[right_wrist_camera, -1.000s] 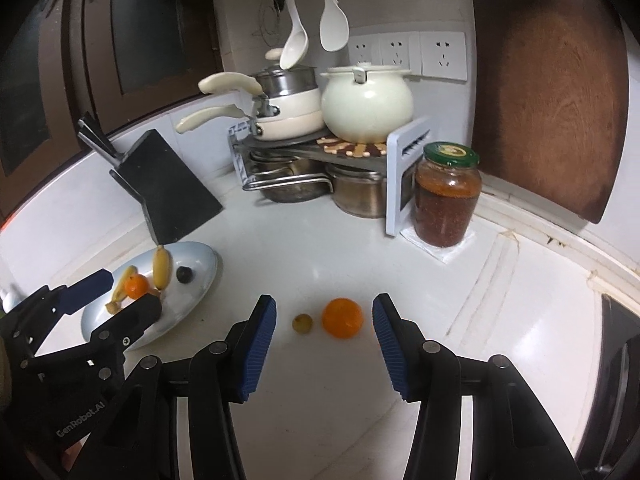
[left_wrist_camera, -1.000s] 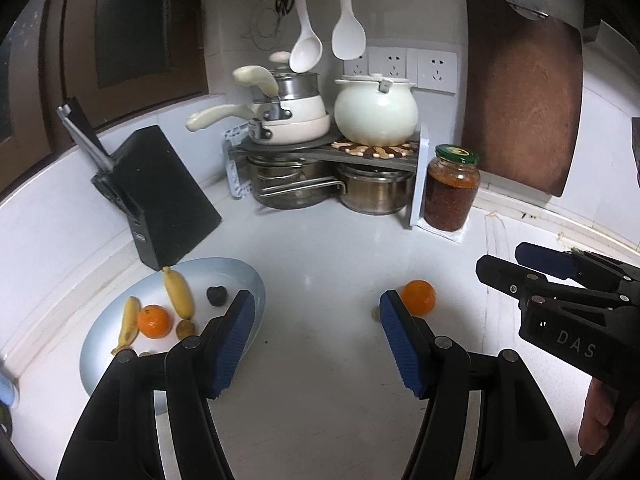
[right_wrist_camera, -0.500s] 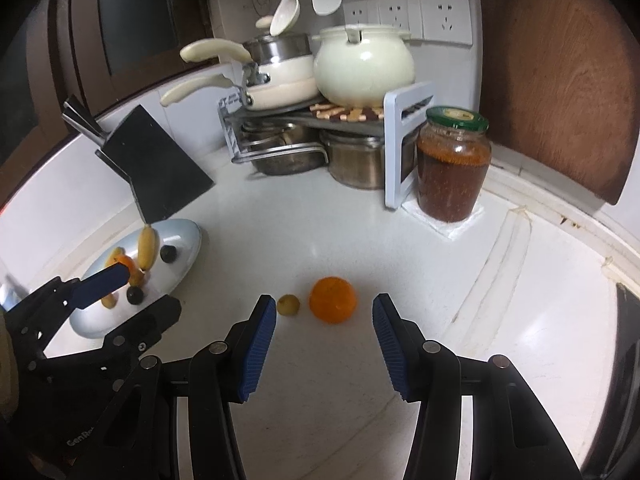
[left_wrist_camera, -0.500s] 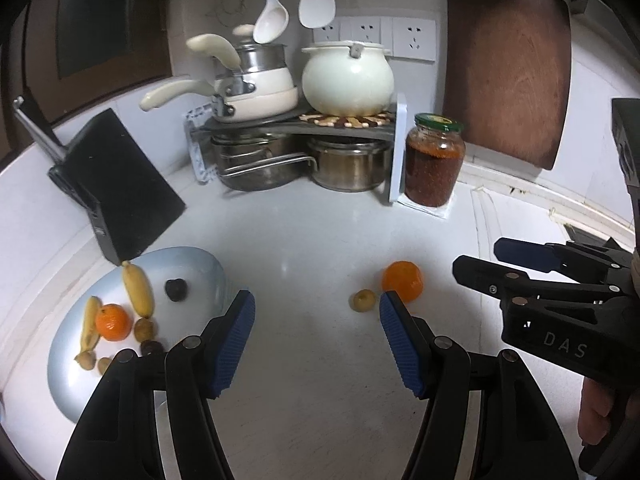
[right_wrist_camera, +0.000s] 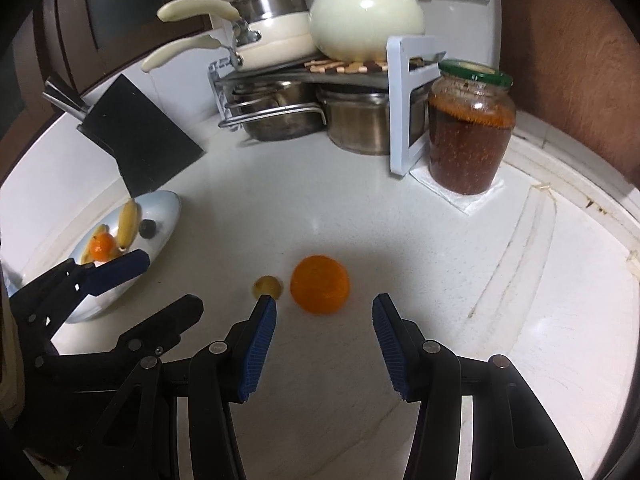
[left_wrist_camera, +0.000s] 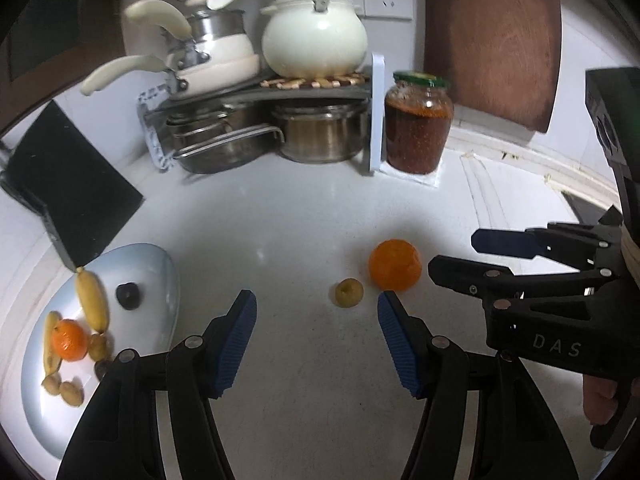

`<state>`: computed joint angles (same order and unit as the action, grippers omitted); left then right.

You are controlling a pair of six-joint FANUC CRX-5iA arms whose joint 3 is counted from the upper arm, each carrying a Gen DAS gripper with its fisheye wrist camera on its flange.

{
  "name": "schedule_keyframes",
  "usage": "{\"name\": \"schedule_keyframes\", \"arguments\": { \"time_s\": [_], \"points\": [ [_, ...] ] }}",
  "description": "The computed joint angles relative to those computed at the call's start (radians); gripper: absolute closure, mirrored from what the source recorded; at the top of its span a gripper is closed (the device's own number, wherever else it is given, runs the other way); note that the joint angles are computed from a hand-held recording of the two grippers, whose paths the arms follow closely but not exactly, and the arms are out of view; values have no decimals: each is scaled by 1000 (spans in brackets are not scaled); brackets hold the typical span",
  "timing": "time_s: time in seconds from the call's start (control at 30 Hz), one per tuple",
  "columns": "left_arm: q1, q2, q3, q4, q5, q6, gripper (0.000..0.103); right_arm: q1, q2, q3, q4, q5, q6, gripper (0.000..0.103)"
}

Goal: Organize fruits
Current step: 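Close the left tool on the small brown fruit while the right tool grasps the large orange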

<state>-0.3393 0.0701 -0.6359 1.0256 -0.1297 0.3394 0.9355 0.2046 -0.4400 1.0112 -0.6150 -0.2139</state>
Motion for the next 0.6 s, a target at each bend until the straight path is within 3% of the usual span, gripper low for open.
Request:
{"name": "schedule_keyframes", "arguments": {
  "time_s": [0.2,0.43,0.6],
  "points": [
    [46,64,85,-234,-73,160,44,-20,30,21,-34,12,64,52],
    [40,105,116,-195,-108,114,44,-55,36,10,-11,95,76,52],
    [44,139,156,-239,-138,141,48,-76,54,27,-54,149,124,52]
  ]
}}
